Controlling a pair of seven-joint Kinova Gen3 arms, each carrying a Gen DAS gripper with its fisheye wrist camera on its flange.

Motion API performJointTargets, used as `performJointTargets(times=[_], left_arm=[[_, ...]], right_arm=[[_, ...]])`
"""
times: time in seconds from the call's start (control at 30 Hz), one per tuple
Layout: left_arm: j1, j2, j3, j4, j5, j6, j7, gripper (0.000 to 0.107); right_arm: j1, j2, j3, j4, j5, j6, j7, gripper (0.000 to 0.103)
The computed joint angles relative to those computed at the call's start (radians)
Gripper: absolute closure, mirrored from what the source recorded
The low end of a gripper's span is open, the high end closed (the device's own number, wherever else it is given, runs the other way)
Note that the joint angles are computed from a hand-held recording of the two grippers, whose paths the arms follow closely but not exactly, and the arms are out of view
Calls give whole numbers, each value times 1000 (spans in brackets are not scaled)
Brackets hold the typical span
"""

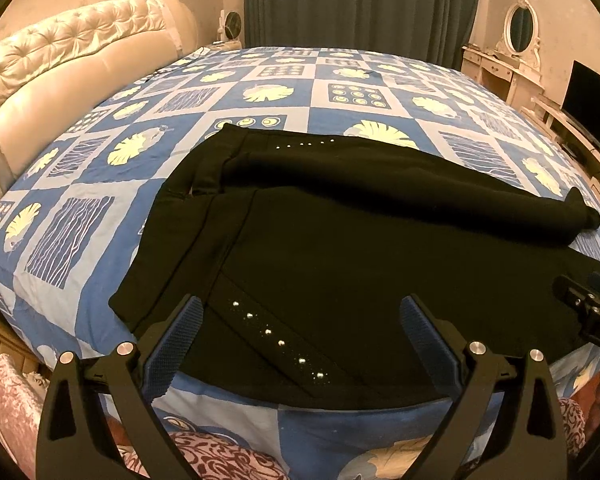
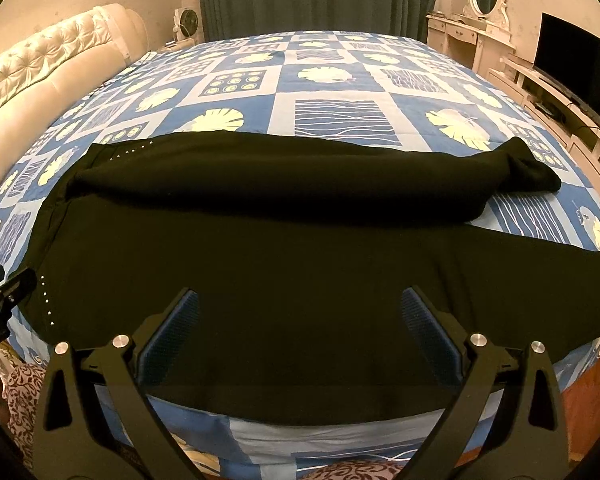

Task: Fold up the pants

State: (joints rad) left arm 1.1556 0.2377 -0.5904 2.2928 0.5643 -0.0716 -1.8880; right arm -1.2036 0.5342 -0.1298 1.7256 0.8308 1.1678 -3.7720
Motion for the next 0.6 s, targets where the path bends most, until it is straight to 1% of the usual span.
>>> performJointTargets(times=[0.1,0.17,0.2,0.23,0.33,0.4,0.47,0.57,0.6], left_arm=[[-27,-1,23,5,5,-11,-5,9],[-64,-3,59,8,3,-15,-9,9],[-58,-3,52,6,17,-12,-23,9],[-69,-2,64,9,17,-17,-24,9],[-80,-2,70,7,26,-12,-40,9],[-115,-6,104,10,18,-18,-38,9],[-104,-3,95,9,39,-20,-55,9],[-110,-5,98,6,50,-14,-68,9],[-123,-5,111,7,46,-15,-66,9]], right_arm=[[2,-3,-1,3,1,-5,-1,2],[2,-3,0,3,1,-5,-2,2],[2,-3,-1,4,1,-6,-3,2],[3,-4,-1,5,1,-8,-2,2],[2,-2,-1,3,2,-5,-1,2],[2,-2,-1,3,2,-6,-1,2],[3,-2,-1,2,1,-6,0,2],[3,-1,-1,0,-1,-6,1,2],[3,0,-1,-1,-1,-6,2,2]])
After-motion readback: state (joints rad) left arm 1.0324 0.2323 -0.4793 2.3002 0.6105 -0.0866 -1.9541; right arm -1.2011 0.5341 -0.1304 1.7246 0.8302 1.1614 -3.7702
